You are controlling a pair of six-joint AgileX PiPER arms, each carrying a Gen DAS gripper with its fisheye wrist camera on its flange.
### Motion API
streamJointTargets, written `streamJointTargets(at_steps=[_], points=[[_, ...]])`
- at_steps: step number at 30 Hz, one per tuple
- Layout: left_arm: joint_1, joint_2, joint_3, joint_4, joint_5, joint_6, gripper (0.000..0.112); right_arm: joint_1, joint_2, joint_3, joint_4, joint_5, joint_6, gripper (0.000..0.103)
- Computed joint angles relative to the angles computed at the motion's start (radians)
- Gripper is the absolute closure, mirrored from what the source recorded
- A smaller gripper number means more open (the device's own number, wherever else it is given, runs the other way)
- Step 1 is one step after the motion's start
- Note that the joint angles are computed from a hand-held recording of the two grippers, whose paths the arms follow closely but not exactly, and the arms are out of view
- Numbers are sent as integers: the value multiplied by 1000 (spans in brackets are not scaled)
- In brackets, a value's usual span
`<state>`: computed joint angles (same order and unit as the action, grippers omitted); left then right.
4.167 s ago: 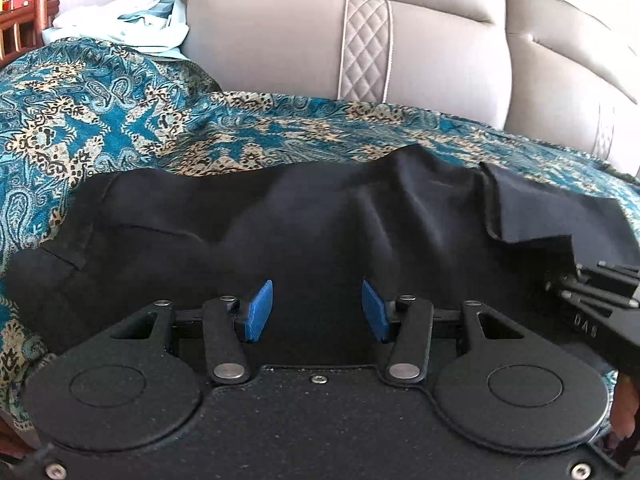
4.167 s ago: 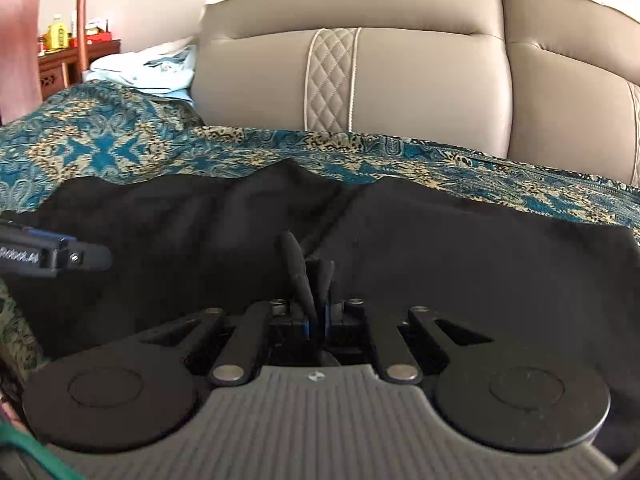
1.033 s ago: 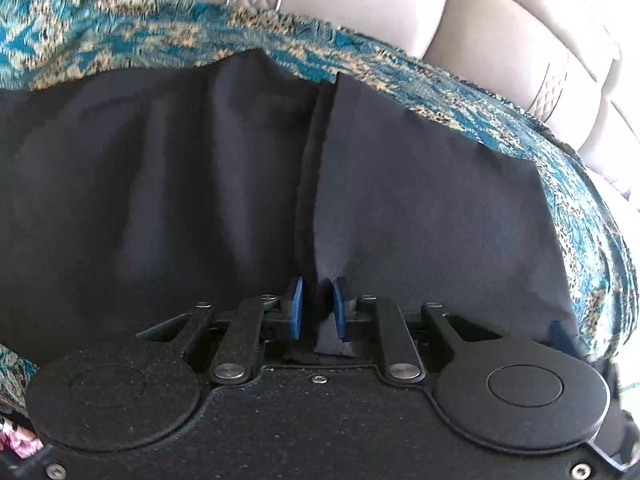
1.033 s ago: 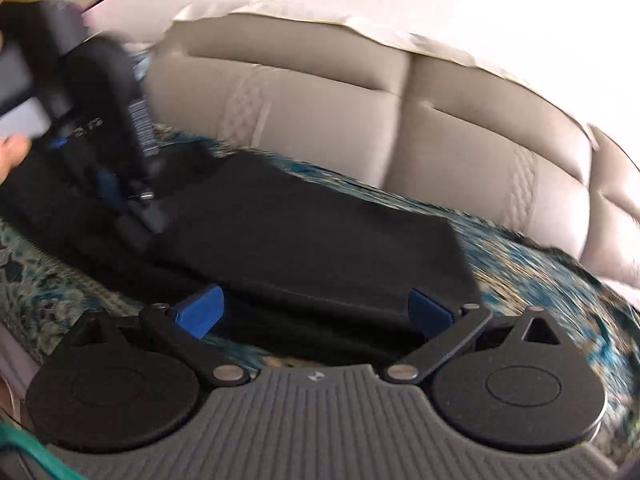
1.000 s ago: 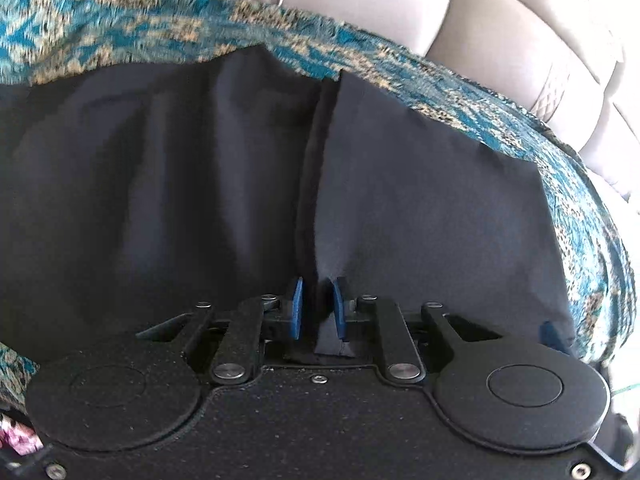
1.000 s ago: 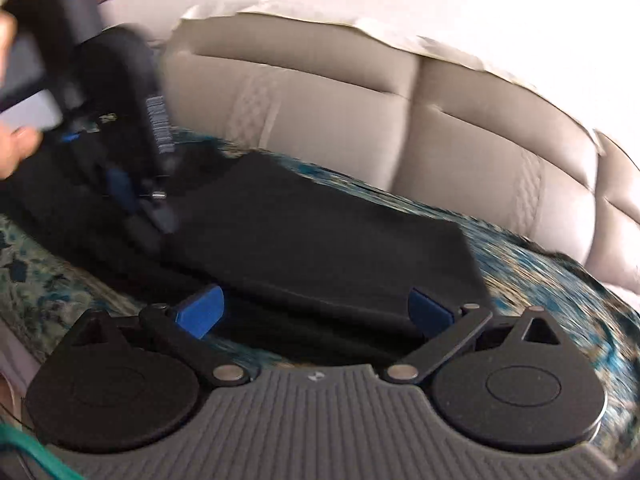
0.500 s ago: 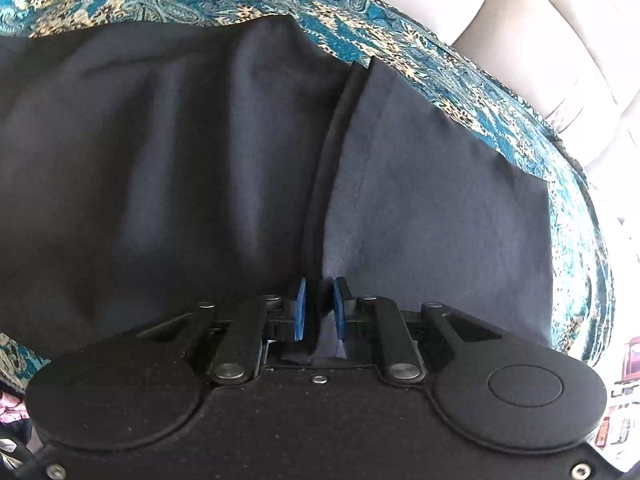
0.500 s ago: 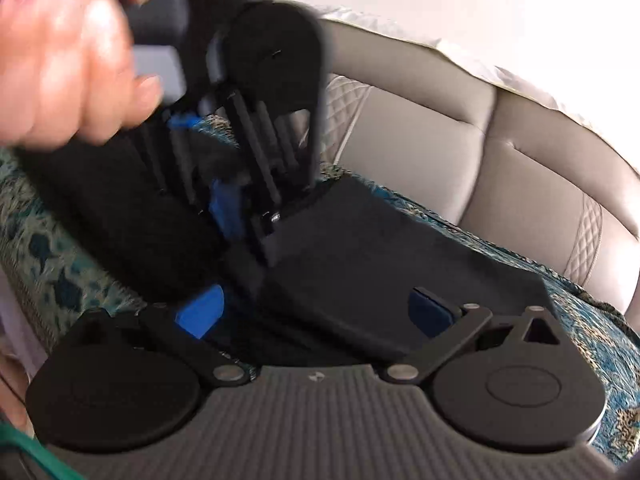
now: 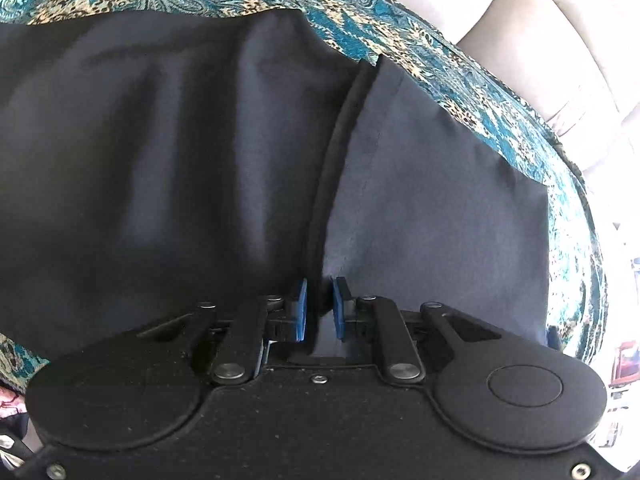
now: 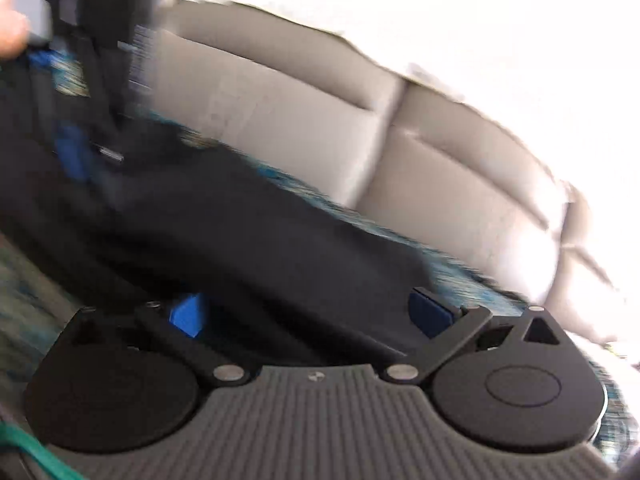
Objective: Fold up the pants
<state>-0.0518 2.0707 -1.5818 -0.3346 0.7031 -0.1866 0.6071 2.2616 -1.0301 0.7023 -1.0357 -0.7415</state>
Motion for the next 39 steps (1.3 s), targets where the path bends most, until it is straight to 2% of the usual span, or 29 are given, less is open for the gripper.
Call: streamJointTargets(at_steps=[2,5,9,13,18,21,27,30,31,33,35,37,39], points=[[-3,-2,4,0,-6,4,97,-33,-12,29,3,-19,-10,0],[1,-3,6,-9,-4,20,97,-92,-66,108,-70,2,37,0],[-11,-26,47,9,-43,38,97,-125,-41,117,3,-58,-27,0],[-52,-61,108,104,-107,2,97,-181,-68,97,68,6,-18,0],[-96,-94,167,226,-167,-63,96,-260,-83,128,-50,37,37,0],[-100,-102,187,227,-190,-51,96,-315,-119,162,-157,80,68,0],[-81,-111,224,142,-232,51,96,-419,-173,146,-353,275,219,0],[-98,-125,263,200,-282,30,96,-428,-208,127,-349,394,324,0],[-110,-130,276,246,-301,-2,95,-417,-224,138,-334,403,317,0],[-137,-137,298,356,-333,-89,95,-382,-257,196,-320,340,276,0],[-157,-144,318,453,-355,-168,94,-373,-305,257,-394,308,319,0],[-168,-146,329,512,-370,-218,94,-396,-354,283,-537,346,448,0],[-175,-149,343,550,-387,-250,94,-406,-379,279,-617,371,550,0]])
